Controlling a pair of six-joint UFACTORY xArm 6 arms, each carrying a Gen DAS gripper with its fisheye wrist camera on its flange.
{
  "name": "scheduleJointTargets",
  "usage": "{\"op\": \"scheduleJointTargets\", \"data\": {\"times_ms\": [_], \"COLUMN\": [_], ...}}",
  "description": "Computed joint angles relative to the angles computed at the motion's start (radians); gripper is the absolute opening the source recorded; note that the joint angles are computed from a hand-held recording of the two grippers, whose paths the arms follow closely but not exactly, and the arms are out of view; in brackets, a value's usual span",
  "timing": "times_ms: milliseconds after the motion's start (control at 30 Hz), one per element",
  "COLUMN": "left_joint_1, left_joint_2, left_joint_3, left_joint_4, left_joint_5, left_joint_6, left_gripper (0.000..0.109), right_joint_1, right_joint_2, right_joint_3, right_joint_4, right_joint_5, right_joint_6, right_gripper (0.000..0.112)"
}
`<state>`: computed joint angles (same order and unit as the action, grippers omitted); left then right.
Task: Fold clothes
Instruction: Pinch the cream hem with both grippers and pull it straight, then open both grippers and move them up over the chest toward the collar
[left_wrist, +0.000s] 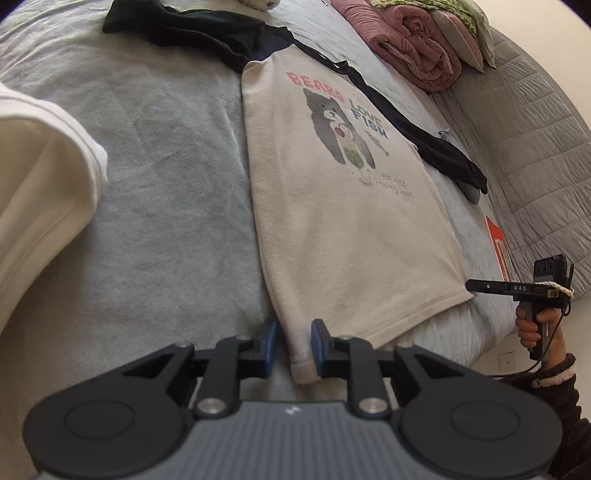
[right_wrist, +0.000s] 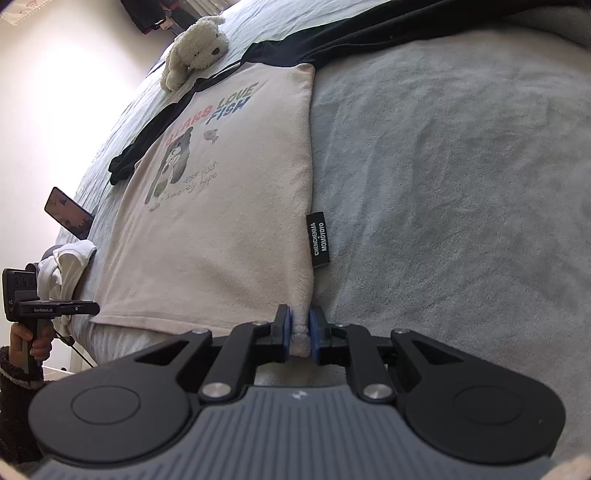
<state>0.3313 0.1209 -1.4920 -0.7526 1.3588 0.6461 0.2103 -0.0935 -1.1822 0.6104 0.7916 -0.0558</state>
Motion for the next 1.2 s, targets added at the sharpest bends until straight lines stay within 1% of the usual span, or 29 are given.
{"op": "scheduleJointTargets", "data": {"times_ms": [33,67,100,133,167,200,233,267,300,333,367,433,467,500,533,567,633,667,733,767,800,833,900,1000,1067,1100,1133,1167,1200], "left_joint_1": [-0.007,-0.024,-0.050,-0.077,-0.110,-0.142,-0.175,-0.209,-0.243,-0.275,-0.305,-0.361,-0.387,-0.410,-0.429,-0.448,-0.475,-0.480,-0.475,-0.472,-0.470,-0.464,-0.448,-0.424,-0.405,-0.394,-0.384,-0.372,-0.360], "left_joint_2": [-0.006,-0.027,-0.053,-0.074,-0.088,-0.091,-0.089,-0.083,-0.072,-0.055,-0.030,0.025,0.055,0.083,0.108,0.136,0.178,0.196,0.218,0.225,0.225,0.220,0.201,0.171,0.144,0.130,0.115,0.100,0.084], "left_joint_3": [0.004,0.033,0.065,0.095,0.123,0.139,0.153,0.166,0.175,0.172,0.157,0.119,0.096,0.072,0.049,0.027,0.001,-0.009,-0.017,-0.018,-0.016,-0.017,-0.006,0.021,0.047,0.061,0.075,0.089,0.103], "left_joint_4": [-0.003,-0.006,-0.002,-0.003,-0.008,-0.010,-0.018,-0.042,-0.071,-0.094,-0.099,-0.108,-0.112,-0.115,-0.124,-0.133,-0.123,-0.103,0.021,0.056,0.049,0.023,-0.005,-0.055,-0.104,-0.136,-0.164,-0.189,-0.211], "left_joint_5": [-0.036,-0.113,-0.217,-0.322,-0.427,-0.517,-0.607,-0.697,-0.785,-0.858,-0.900,-0.981,-1.019,-1.048,-1.063,-1.083,-1.119,-1.123,-1.091,-1.075,-1.065,-1.047,-0.998,-0.951,-0.919,-0.901,-0.884,-0.863,-0.842], "left_joint_6": [-0.003,0.002,0.020,0.036,0.045,0.043,0.047,0.066,0.089,0.110,0.121,0.142,0.153,0.164,0.182,0.197,0.185,0.167,0.064,0.042,0.062,0.099,0.170,0.258,0.314,0.348,0.378,0.405,0.429], "left_gripper": [0.040,0.045,0.049,0.057,0.059,0.059,0.062,0.067,0.070,0.075,0.079,0.084,0.086,0.086,0.087,0.089,0.090,0.091,0.091,0.093,0.094,0.096,0.097,0.097,0.098,0.098,0.098,0.098,0.098], "right_joint_1": [0.006,0.011,0.021,0.041,0.059,0.075,0.084,0.090,0.096,0.101,0.110,0.130,0.135,0.140,0.147,0.153,0.164,0.169,0.177,0.178,0.177,0.170,0.155,0.132,0.127,0.125,0.126,0.124,0.124], "right_joint_2": [0.002,0.003,0.004,0.008,0.017,0.031,0.048,0.072,0.103,0.135,0.169,0.249,0.282,0.316,0.355,0.392,0.464,0.491,0.534,0.547,0.551,0.543,0.512,0.452,0.405,0.382,0.357,0.334,0.313], "right_joint_3": [-0.002,-0.005,-0.004,0.000,0.001,0.008,0.011,-0.002,-0.029,-0.061,-0.099,-0.185,-0.218,-0.254,-0.299,-0.342,-0.420,-0.450,-0.493,-0.502,-0.498,-0.476,-0.422,-0.322,-0.245,-0.207,-0.173,-0.146,-0.120], "right_joint_4": [-0.026,-0.055,-0.106,-0.197,-0.302,-0.406,-0.511,-0.616,-0.720,-0.825,-0.930,-1.135,-1.208,-1.246,-1.276,-1.300,-1.323,-1.321,-1.301,-1.254,-1.220,-1.226,-1.206,-1.119,-1.012,-0.983,-0.970,-0.985,-1.021], "right_joint_5": [-0.026,-0.051,-0.086,-0.143,-0.199,-0.274,-0.339,-0.377,-0.396,-0.407,-0.409,-0.418,-0.439,-0.456,-0.469,-0.481,-0.497,-0.492,-0.466,-0.449,-0.440,-0.459,-0.496,-0.567,-0.618,-0.641,-0.655,-0.651,-0.636], "right_joint_6": [0.018,0.042,0.084,0.161,0.249,0.343,0.434,0.518,0.572,0.623,0.685,0.840,0.898,0.922,0.929,0.932,0.918,0.904,0.869,0.825,0.795,0.795,0.773,0.686,0.580,0.551,0.533,0.533,0.554], "right_gripper": [0.030,0.034,0.038,0.039,0.041,0.042,0.046,0.048,0.050,0.053,0.056,0.064,0.065,0.071,0.077,0.079,0.084,0.084,0.084,0.084,0.087,0.092,0.096,0.096,0.096,0.096,0.098,0.102,0.103]}}
